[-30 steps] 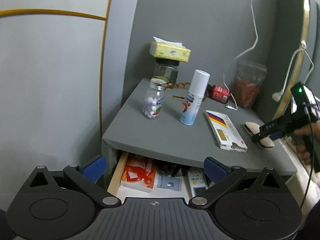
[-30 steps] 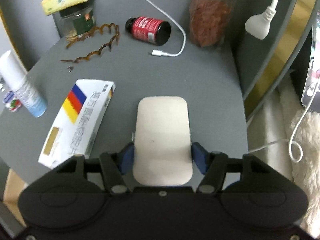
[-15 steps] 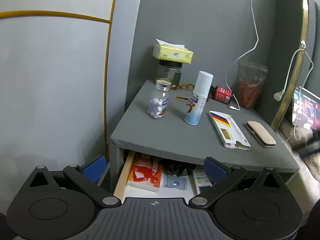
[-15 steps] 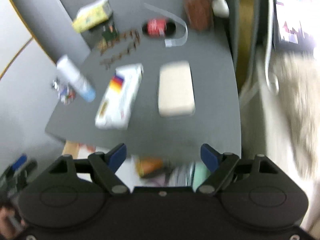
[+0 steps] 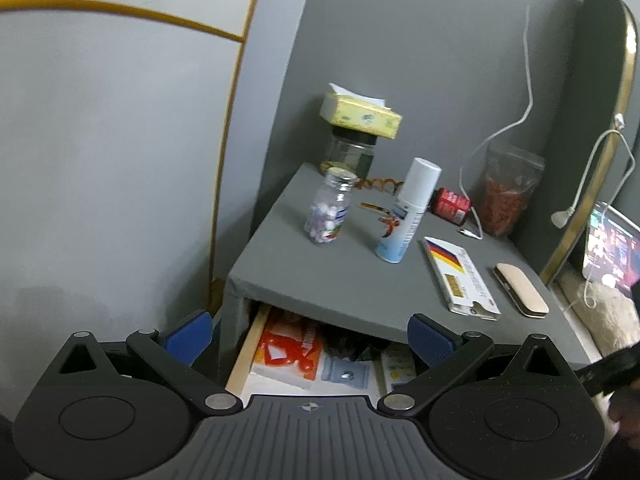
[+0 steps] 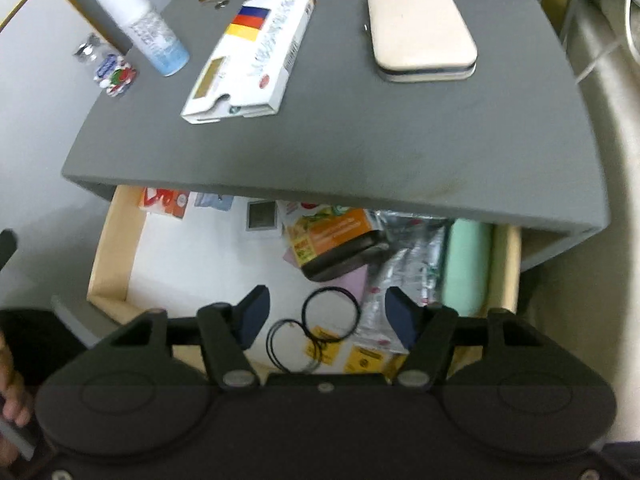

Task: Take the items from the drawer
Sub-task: 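Open the right gripper and move it back over the drawer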

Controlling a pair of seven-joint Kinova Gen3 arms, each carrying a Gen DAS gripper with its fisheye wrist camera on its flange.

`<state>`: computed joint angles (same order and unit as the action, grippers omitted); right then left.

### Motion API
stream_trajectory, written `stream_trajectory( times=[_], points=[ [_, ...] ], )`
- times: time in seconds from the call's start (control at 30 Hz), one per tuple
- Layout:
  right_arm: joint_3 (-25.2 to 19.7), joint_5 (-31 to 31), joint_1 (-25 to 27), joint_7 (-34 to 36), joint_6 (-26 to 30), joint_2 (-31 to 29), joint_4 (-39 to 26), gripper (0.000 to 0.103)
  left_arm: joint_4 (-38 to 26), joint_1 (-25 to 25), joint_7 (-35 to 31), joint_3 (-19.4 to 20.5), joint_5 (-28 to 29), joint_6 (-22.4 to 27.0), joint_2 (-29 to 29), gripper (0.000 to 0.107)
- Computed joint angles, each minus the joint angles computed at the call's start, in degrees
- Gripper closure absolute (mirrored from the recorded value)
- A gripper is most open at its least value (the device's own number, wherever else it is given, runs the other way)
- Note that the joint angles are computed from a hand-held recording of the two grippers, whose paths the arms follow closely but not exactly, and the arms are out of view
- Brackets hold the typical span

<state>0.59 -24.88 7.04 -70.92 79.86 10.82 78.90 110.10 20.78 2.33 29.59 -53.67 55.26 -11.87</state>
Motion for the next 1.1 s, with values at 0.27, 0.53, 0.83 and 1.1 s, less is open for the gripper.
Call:
stream_trajectory(
  times=[0.27, 0.53, 0.83, 1.1],
  points=[
    [-2.61, -5.91, 0.35, 6.94, -7.68, -3.73, 7.25, 0.041, -0.49, -0.77, 2.77, 0.21, 0.15, 2.17, 0.11, 0.004],
    [-3.28, -4.87, -13.73, 6.93, -15.52, -1.93, 9.05, 0.036, -0.33, 0.11, 6.28, 0.64, -3.33, 3.45, -0.57, 0.004],
    [-4.96, 2.77, -14.75, -7.36, -5.23, -0.45, 6.79, 0.049, 0.40, -2.98, 5.90, -1.56, 2.83, -4.62, -7.10, 0.004],
    [-4.34, 0.35, -13.23, -7.75, -5.11, -5.43, 13.29, 0.049, 0.01, -8.58, 3.33, 0.92, 6.57, -6.82, -9.97, 0.004]
  ],
)
